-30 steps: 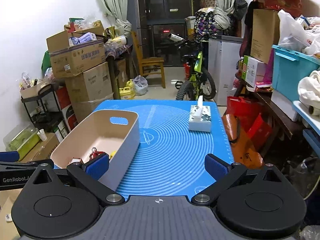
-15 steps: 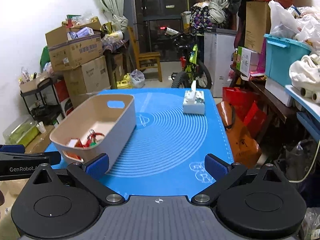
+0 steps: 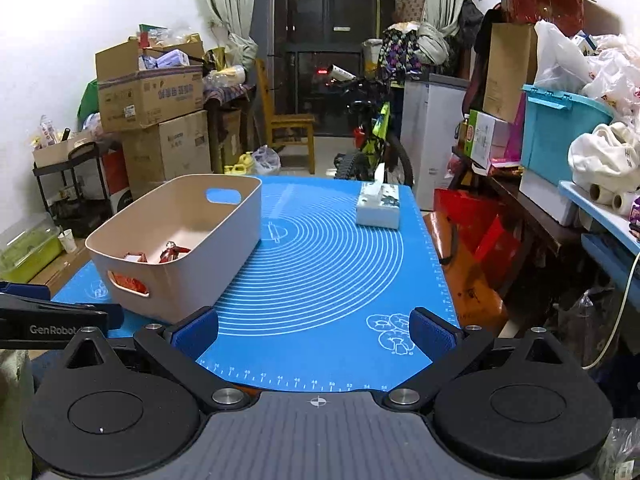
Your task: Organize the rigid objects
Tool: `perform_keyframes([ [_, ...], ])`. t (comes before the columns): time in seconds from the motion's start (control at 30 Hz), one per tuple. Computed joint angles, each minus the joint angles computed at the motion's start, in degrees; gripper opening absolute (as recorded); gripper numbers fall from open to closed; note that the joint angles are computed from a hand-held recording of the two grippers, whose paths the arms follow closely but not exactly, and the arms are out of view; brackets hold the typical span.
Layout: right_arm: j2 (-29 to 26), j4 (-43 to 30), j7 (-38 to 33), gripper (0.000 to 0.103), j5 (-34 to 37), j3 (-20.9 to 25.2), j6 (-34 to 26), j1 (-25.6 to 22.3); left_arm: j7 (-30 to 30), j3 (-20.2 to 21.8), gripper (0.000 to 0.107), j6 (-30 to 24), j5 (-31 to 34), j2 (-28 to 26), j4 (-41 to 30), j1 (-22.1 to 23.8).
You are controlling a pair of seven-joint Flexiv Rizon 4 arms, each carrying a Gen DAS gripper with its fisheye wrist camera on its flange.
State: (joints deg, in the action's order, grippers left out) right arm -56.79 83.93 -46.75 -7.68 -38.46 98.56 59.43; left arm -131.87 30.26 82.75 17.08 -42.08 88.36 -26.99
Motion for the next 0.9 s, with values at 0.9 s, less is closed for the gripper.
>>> perform_keyframes([
  [0.9, 0.0, 0.1, -0.7, 0.101, 0.1, 1.1, 0.3, -0.9, -0.9, 0.0, 0.088, -0.4, 1.8, -0.5, -1.0, -0.3],
])
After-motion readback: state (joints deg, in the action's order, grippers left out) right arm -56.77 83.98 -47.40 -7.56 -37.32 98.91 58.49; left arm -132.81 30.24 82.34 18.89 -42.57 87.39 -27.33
